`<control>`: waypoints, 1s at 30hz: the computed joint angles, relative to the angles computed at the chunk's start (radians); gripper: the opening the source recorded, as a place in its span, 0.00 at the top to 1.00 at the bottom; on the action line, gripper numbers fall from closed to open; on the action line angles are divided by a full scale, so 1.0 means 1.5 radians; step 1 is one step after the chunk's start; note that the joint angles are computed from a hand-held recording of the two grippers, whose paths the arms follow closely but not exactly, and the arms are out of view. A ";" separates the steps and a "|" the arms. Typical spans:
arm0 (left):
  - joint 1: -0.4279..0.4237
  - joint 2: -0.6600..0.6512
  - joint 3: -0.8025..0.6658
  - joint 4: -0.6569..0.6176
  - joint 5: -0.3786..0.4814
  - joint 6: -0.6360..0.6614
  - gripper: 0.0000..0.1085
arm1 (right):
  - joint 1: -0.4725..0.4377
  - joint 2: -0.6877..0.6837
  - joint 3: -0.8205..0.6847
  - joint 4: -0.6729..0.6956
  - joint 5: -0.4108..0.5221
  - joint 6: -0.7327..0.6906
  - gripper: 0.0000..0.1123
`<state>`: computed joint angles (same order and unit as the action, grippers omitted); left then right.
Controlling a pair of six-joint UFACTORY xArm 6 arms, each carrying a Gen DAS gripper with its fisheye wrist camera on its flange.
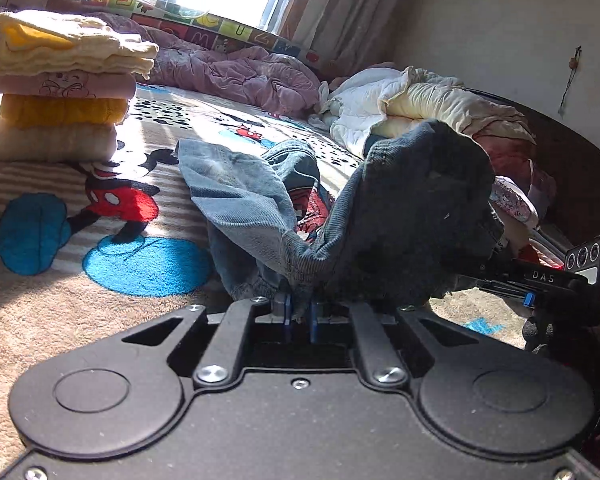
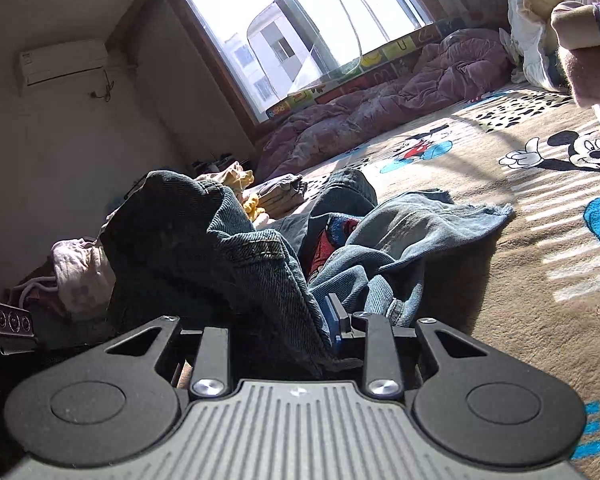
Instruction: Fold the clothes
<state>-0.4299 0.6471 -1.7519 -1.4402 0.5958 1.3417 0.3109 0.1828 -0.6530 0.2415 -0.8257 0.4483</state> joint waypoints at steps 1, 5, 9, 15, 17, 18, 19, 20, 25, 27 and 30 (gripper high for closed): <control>0.004 -0.017 0.029 0.009 0.003 -0.007 0.95 | 0.013 -0.017 0.019 0.022 0.008 -0.011 0.68; 0.027 -0.080 0.125 0.015 0.025 -0.027 0.85 | 0.060 -0.088 0.097 0.101 0.049 -0.024 0.65; 0.058 -0.122 0.189 -0.044 0.067 -0.066 0.30 | 0.072 -0.146 0.180 0.071 0.048 0.096 0.55; 0.061 -0.113 0.200 -0.048 0.094 -0.254 0.28 | 0.067 -0.118 0.247 0.009 -0.113 0.324 0.34; 0.048 -0.108 0.198 -0.049 0.078 -0.279 0.28 | 0.061 -0.094 0.236 0.008 -0.134 0.356 0.34; 0.039 -0.109 0.199 -0.055 0.064 -0.271 0.28 | 0.056 -0.082 0.226 -0.002 -0.133 0.374 0.35; 0.032 -0.106 0.194 -0.062 0.057 -0.265 0.28 | 0.054 -0.071 0.215 -0.007 -0.127 0.386 0.38; 0.025 -0.103 0.190 -0.066 0.049 -0.265 0.28 | 0.060 -0.065 0.201 0.001 -0.106 0.382 0.42; -0.022 -0.090 0.179 -0.094 -0.042 -0.262 0.29 | 0.112 -0.019 0.122 0.121 -0.029 0.304 0.69; -0.035 -0.087 0.176 -0.117 -0.063 -0.242 0.40 | 0.110 0.016 0.098 0.127 -0.059 0.326 0.74; -0.047 -0.085 0.174 -0.071 -0.084 -0.265 0.99 | 0.093 0.051 0.074 0.076 -0.097 0.369 0.83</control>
